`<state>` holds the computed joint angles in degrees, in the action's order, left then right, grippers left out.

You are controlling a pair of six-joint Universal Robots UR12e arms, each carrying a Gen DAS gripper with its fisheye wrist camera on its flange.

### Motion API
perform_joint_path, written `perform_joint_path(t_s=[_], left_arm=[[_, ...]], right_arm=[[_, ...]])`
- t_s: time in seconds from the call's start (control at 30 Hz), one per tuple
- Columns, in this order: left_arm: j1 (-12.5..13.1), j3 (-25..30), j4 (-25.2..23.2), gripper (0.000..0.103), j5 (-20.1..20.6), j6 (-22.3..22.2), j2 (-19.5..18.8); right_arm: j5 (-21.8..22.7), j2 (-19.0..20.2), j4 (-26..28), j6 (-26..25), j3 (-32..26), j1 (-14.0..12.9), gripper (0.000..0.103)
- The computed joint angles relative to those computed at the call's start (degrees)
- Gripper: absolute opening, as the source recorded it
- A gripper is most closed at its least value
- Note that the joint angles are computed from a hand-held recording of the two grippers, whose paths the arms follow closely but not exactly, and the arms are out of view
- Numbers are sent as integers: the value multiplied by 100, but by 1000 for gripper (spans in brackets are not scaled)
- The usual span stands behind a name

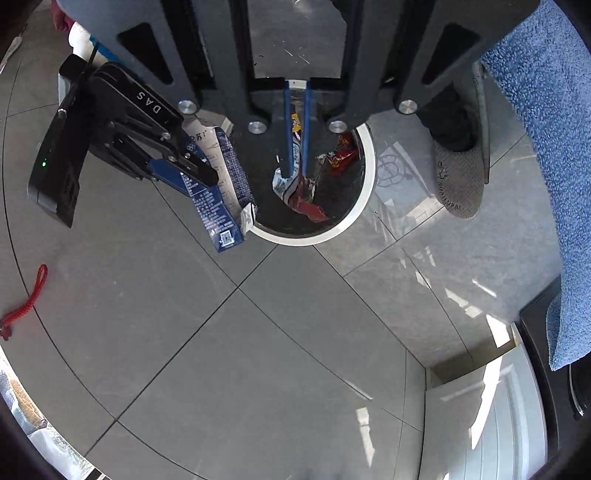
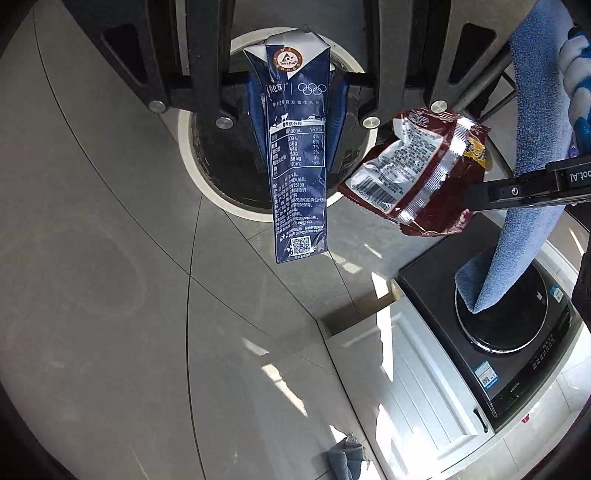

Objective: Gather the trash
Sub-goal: 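Open both tools to drop the wrapper and carton into the bin, then move both open tools back to the remaining trash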

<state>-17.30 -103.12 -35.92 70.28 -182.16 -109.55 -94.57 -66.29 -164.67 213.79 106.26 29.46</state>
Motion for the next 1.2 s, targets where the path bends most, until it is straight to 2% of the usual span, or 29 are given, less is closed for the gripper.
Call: perform_joint_path(t_s=[0.07, 0.13, 0.3, 0.5, 0.6, 0.7, 1.0, 1.2], left_arm=[[39, -43, 20, 29, -98, -59, 3], [76, -128, 117, 37, -169, -78, 60], [117, -298, 309, 37, -91, 87, 274], [186, -708, 839, 37, 401, 284, 765], [304, -956, 1095, 43, 628, 299, 1058], [492, -1258, 1384, 43, 757, 318, 1397], [1505, -2193, 1994, 48, 786, 117, 2488], [2366, -2797, 2090, 48, 625, 57, 3209]], right_arm=[[-70, 9, 59, 66, -29, 2, 29], [-151, 12, 122, 111, -70, 2, 31], [-385, -52, 202, 52, -76, 68, 35], [-583, -104, 282, -192, -208, 260, 39], [-600, -75, 296, -331, -351, 384, 40], [-660, -39, 301, -539, -525, 533, 40], [-767, 102, 214, -1096, -1102, 972, 40], [-754, 270, 198, -1344, -1524, 1247, 41]])
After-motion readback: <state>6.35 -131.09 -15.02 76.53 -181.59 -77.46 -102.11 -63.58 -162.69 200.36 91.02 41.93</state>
